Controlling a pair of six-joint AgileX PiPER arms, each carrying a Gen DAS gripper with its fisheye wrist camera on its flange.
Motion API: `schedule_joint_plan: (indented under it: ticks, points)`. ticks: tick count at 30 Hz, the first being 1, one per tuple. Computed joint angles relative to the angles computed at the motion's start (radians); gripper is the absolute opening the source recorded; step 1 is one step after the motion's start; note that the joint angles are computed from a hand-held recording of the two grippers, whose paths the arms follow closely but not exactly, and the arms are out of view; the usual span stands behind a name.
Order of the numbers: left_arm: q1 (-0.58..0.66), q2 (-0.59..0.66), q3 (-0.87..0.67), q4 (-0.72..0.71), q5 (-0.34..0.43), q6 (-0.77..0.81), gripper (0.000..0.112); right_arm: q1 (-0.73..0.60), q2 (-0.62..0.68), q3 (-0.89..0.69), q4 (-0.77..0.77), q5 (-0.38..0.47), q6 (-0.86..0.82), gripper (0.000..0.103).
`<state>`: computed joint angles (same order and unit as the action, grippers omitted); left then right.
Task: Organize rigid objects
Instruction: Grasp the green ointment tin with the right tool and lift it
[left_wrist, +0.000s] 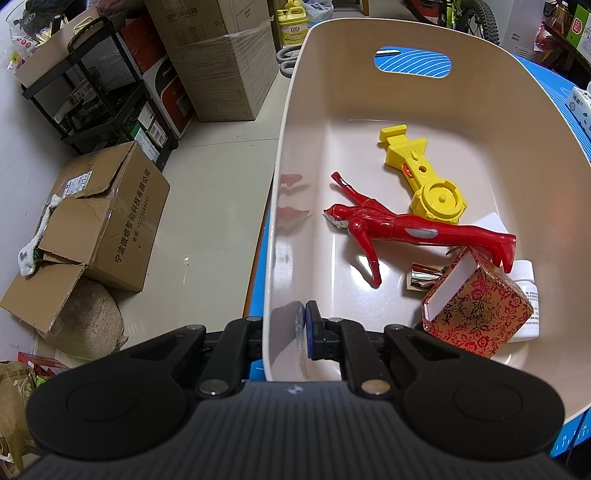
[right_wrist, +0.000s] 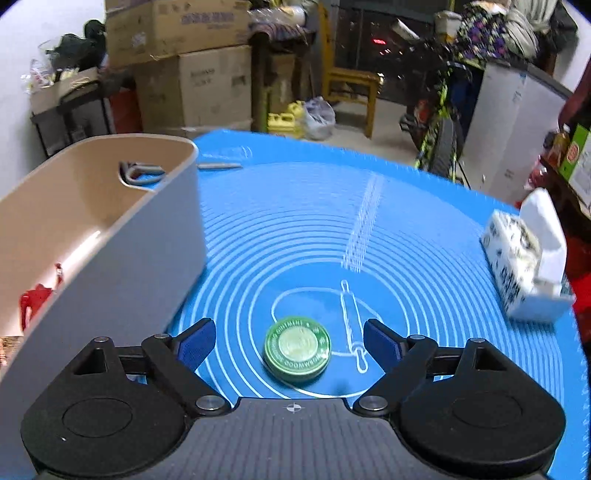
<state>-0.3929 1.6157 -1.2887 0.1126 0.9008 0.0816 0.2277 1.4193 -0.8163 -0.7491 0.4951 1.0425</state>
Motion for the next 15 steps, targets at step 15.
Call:
schedule_joint_plan:
  ticks: [15]
  points:
    - [0.001, 0.0, -0.001, 0.0, 0.001, 0.001, 0.014, -0.03, 0.124, 0.037, -0.197, -0.063, 0.306, 0.082]
